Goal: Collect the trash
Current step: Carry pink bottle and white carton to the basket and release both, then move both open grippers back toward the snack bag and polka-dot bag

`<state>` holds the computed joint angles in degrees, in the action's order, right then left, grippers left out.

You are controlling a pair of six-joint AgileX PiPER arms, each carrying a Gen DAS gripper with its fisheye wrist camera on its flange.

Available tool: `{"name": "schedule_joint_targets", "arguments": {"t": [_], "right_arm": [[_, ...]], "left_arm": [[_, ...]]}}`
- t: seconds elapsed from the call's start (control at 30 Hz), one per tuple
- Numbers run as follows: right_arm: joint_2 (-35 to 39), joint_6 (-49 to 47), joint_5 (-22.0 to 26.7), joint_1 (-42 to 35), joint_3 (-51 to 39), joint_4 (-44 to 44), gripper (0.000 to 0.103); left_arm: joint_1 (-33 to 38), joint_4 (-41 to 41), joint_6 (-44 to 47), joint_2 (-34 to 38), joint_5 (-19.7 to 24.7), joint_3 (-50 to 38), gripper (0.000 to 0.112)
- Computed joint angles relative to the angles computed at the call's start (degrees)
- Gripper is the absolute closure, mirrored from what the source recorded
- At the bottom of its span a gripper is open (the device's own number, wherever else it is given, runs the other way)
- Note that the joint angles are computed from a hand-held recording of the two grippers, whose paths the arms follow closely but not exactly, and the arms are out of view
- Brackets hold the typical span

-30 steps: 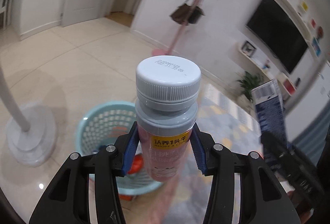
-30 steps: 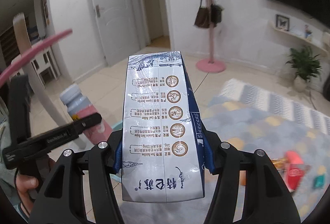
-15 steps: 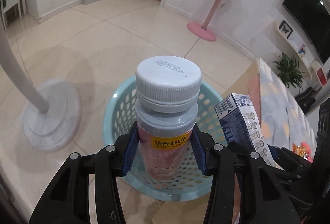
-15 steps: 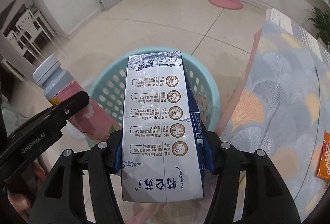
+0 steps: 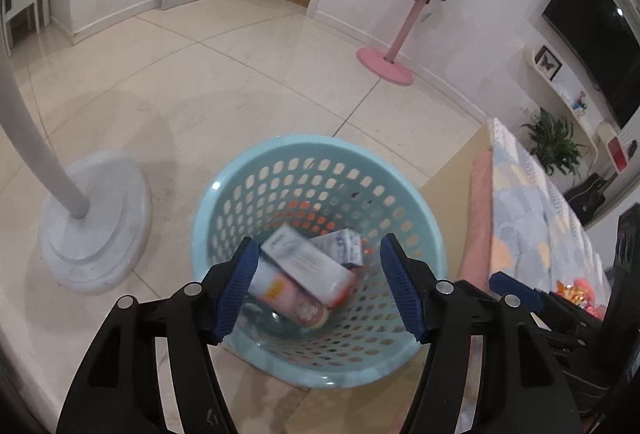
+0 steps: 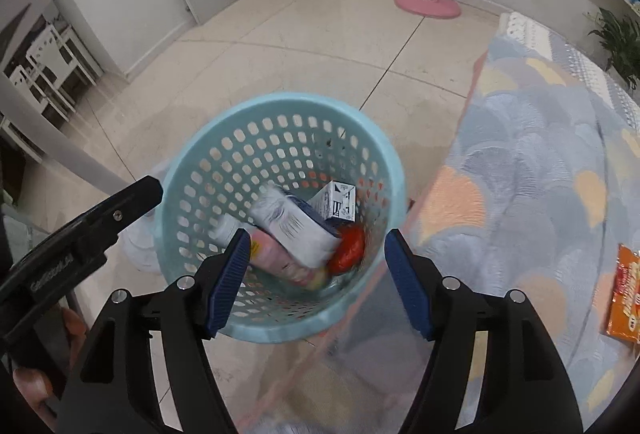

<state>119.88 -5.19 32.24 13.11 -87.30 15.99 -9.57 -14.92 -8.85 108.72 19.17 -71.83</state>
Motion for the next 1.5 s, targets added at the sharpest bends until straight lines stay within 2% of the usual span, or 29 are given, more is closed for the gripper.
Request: {"name": "schedule_joint_targets", "arguments": {"t": [0.07, 0.2, 0.33, 0.4, 0.53, 0.63, 0.7, 0.8, 0.87, 1.0, 1.23, 1.43, 1.5], "right_arm": [[-2.3, -2.5, -1.2, -1.0, 2.7, 1.5, 0.037], [-9.2, -4.0, -5.2, -1.9, 9.7, 0.9, 0.038], [-19.7, -9.2, -8.7, -6.2, 17.7, 3.8, 0.038], [-23.8, -13.2, -8.9, -9.2, 20.3, 7.1, 0.038], [-33.9, -24.9, -7.3, -20.0, 24.8, 15.4, 0.038], [-38.3, -33.2, -4.4, -29.2, 25.8, 20.4, 0.038], [-39.9, -40.3, -2.4, -36.7, 25.9, 25.0, 0.038], [-39.4, -49.5, -0.9, -45.5, 26.1, 30.1, 0.038], [-38.2, -54.3, 0.1, -49.9, 26.4, 32.3, 0.038], [-31.7, -61.6, 2.5, -55.9, 25.7, 34.1, 0.038], [-22.1, -65.5, 1.0, -56.2, 25.8, 35.1, 0.038], [-19.0, -68.0, 3.2, -57.1, 24.5, 36.7, 0.037], [-18.1, -65.1, 2.8, -55.7, 22.7, 32.1, 0.037]], "left_arm": [[-0.2, -3.8, 3.1, -1.1, -0.5, 0.8, 0.050], [-3.0, -2.0, 0.6, -4.3, -1.1, 1.5, 0.050], [-7.0, -0.7, -0.3, -8.8, -2.3, 2.0, 0.050], [-10.6, 3.7, -4.3, -10.7, -1.8, 0.6, 0.050], [-18.5, 11.7, -10.6, -11.0, 0.8, -5.4, 0.050], [-24.8, 16.4, -14.3, -8.8, 3.4, -11.6, 0.050], [-28.1, 16.8, -14.9, -6.4, 4.6, -15.5, 0.050], [-32.5, 15.9, -13.9, -1.0, 7.4, -23.2, 0.050], [-36.0, 19.5, -15.7, 4.2, 10.5, -29.8, 0.050], [-38.5, 15.8, -11.5, 12.0, 13.5, -36.8, 0.050], [-39.8, 14.6, -6.1, 24.7, 21.8, -48.2, 0.050], [-39.5, 13.7, -4.0, 26.5, 21.4, -46.6, 0.049], [-39.6, 14.1, -4.9, 27.0, 22.0, -47.0, 0.048]]}}
